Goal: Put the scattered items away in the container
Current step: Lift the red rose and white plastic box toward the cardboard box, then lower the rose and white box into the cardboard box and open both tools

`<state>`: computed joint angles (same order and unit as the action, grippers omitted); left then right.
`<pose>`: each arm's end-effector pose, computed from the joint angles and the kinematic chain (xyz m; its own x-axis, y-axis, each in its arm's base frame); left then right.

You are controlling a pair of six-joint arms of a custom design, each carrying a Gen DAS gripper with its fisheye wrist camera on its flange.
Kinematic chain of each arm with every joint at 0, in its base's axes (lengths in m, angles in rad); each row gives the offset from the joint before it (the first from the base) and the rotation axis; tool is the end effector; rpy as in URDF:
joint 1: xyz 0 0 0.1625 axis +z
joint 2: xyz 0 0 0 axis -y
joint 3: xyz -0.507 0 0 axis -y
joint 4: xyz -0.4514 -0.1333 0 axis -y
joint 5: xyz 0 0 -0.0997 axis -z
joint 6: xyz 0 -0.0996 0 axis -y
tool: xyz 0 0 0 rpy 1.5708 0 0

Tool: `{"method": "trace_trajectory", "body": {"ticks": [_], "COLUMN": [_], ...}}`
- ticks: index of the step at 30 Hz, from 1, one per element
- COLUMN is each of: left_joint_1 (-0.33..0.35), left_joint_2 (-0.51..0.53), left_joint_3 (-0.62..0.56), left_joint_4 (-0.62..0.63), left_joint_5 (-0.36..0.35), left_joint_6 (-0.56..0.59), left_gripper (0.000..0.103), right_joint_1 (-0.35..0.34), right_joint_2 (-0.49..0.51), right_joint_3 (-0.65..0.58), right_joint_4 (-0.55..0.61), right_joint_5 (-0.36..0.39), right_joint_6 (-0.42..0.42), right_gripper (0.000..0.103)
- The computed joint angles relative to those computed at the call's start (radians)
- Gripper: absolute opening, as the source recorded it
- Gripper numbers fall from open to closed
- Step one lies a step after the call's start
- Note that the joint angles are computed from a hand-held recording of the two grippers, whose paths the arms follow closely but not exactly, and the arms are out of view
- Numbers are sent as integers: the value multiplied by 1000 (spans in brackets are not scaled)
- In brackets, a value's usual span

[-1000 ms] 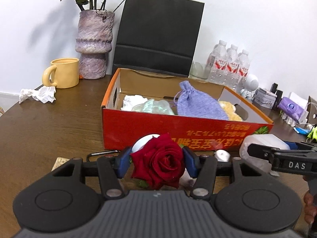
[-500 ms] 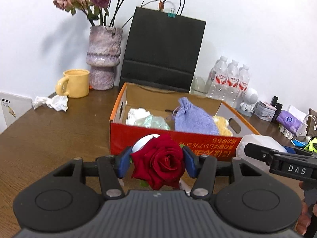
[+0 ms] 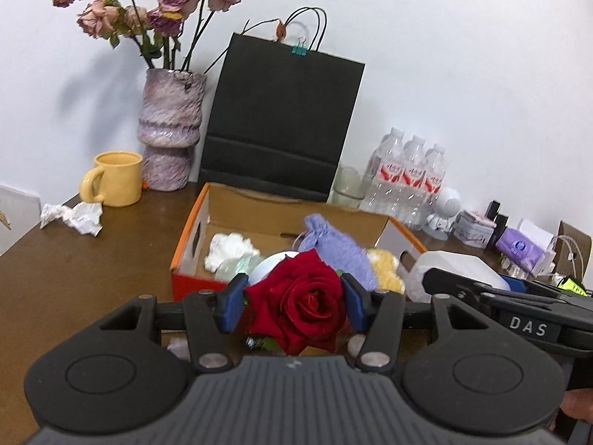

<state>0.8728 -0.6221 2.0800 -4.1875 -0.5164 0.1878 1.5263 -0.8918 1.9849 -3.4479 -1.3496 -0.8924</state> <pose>-0.1836 -0.5611 0.0811 -0.8267 -0.2307 -0.5132 0.4191 0.3561 -0.8352 0.1254 -0.6714 0.1578 -0.6405 -0.6207 0.4523 -0.7445 0.3572 -0.5641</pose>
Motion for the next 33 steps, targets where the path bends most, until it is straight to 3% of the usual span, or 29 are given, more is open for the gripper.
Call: {"method": "trace_trajectory", "body": {"ticks": [9,20,22,23,24,26,33], "left_joint_1": [68,182,190,191,188,182,172], "left_joint_2": [3,52,51,54,63,87,62], "left_joint_3": [-117,-293,-296,-302,-314,-343,-292], "left_joint_4": [10,142,159,159,138,41,-18], "left_joint_5": [-72,-89,-95,-82,-50,4,-17], "left_joint_6": [104,137,139,143,165,263,269], "left_gripper": [54,54,58,68,86,103,103], "right_joint_1": [42,77,78,78,78,79,78], "right_joint_2": [77,226,233,233,232,228,202], "right_joint_3": [-123,-309,-324,-332,-338,-346,-337], "right_joint_4": [40,98,120,143,158,171,214], "right_joint_5": [-14,-128,-142,-146,-151,-166,-157], "right_joint_6": [20,-28,-32,-30,-22,-4,-20], "right_gripper": [82,82,82,83,90,103,103]}}
